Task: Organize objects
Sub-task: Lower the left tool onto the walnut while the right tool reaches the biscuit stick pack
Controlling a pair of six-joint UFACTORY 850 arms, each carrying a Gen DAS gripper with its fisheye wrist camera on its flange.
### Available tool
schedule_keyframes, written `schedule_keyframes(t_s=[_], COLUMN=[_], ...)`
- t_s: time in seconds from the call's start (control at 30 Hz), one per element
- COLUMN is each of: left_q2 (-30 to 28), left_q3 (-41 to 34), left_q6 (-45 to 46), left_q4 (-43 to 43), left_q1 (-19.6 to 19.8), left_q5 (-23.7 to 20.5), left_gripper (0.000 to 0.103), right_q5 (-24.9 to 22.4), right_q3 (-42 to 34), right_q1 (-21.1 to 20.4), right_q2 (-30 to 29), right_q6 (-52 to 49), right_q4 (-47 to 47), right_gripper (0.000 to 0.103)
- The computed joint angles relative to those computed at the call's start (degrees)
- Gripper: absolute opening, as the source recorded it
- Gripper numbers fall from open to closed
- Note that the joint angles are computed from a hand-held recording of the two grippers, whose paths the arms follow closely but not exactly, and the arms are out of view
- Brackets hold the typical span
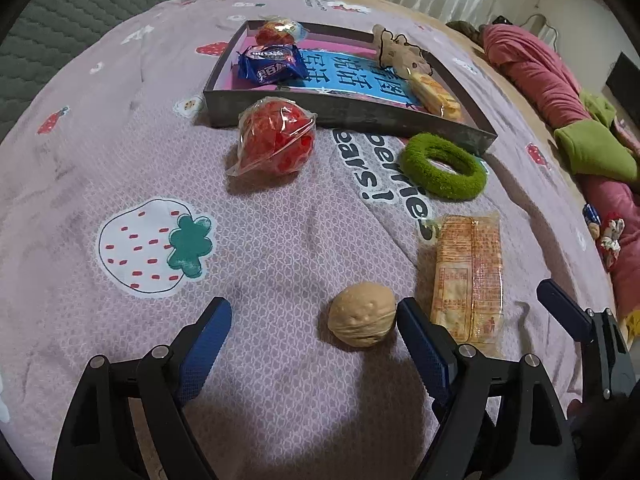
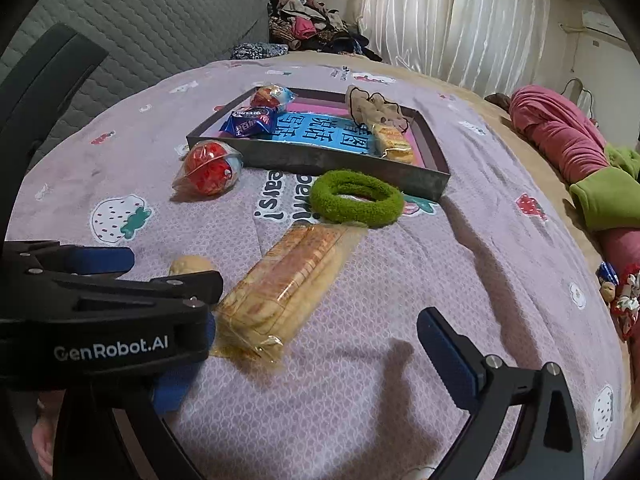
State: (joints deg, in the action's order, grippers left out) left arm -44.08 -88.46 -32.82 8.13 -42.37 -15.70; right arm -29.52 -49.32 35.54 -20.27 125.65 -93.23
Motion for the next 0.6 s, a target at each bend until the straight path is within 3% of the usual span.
schedule_keyframes(t_s=[0.13, 0.27, 0.47, 0.6], left_q2=[-0.5, -1.1, -0.8, -0.6], left_q3=[-0.5, -1.1, -0.6, -0.2], left_q6=[2.2, 8.3, 12.4, 14.2], left_q4=[-2.3, -7.9, -11.7, -13.3], left_q1=[0.4, 1.0, 1.2, 1.4], left_q5=[0.1, -0.4, 0.0, 0.3], left_gripper=[0.085, 0.085, 0.085, 0.085], right_q5=[0.9, 4.8, 5.2, 6.4], right_q3=[-0.4, -0.4, -0.7, -0.5], right_q1=[-0.5, -1.9, -2.4, -3.0], right_q2=[-0.5, -0.6, -1.2, -1.1], right_q6=[0.8, 4.8, 6.3, 7.4], right_q4=[-1.4, -5.8, -7.4, -8.7], right_gripper=[0.095, 0.069, 0.060, 0.060])
